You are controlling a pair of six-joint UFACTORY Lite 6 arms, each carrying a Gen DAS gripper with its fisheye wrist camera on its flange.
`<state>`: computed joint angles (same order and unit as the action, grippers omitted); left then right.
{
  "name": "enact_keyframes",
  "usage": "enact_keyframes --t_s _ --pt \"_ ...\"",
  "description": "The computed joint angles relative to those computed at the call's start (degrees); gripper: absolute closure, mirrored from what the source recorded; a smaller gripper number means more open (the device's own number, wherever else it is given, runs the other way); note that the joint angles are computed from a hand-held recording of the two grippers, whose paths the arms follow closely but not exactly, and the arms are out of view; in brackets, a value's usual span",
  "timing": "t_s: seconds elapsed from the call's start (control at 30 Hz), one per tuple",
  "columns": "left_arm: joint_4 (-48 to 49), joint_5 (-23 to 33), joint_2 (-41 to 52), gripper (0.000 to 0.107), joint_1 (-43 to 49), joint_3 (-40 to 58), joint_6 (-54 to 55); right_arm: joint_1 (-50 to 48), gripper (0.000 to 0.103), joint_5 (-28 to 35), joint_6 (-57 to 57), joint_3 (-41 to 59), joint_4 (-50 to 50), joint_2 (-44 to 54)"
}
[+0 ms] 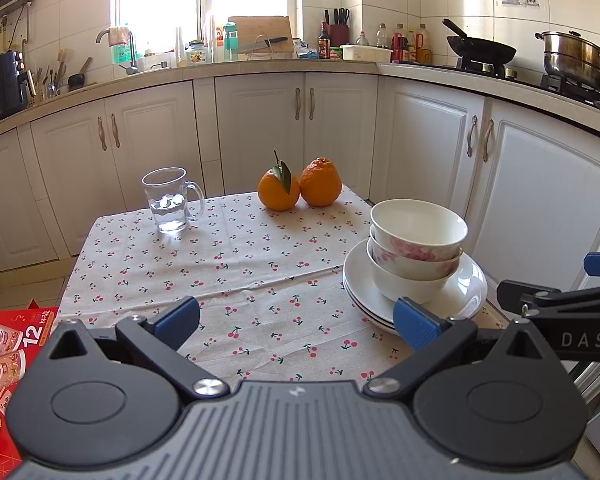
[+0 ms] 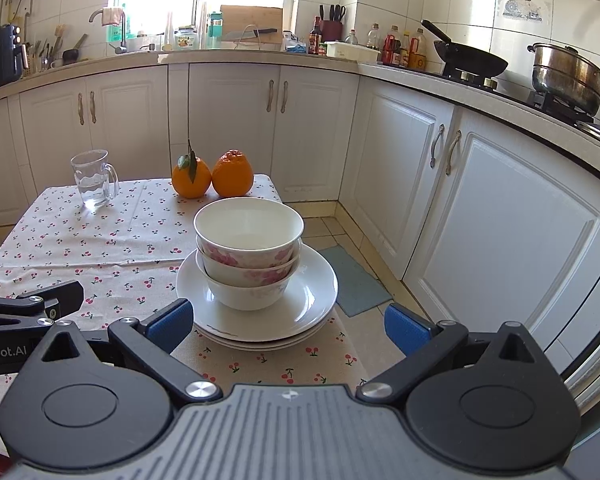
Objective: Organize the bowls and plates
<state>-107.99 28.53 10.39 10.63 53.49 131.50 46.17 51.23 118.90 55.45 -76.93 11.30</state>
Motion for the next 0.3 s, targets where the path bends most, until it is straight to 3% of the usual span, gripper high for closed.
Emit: enact_keyframes --t_s 0.3 --pt "0.7 -0.2 -0.2 0.004 0.0 0.0 -0.9 0.1 0.0 0.2 0.0 0.0 0.2 0.0"
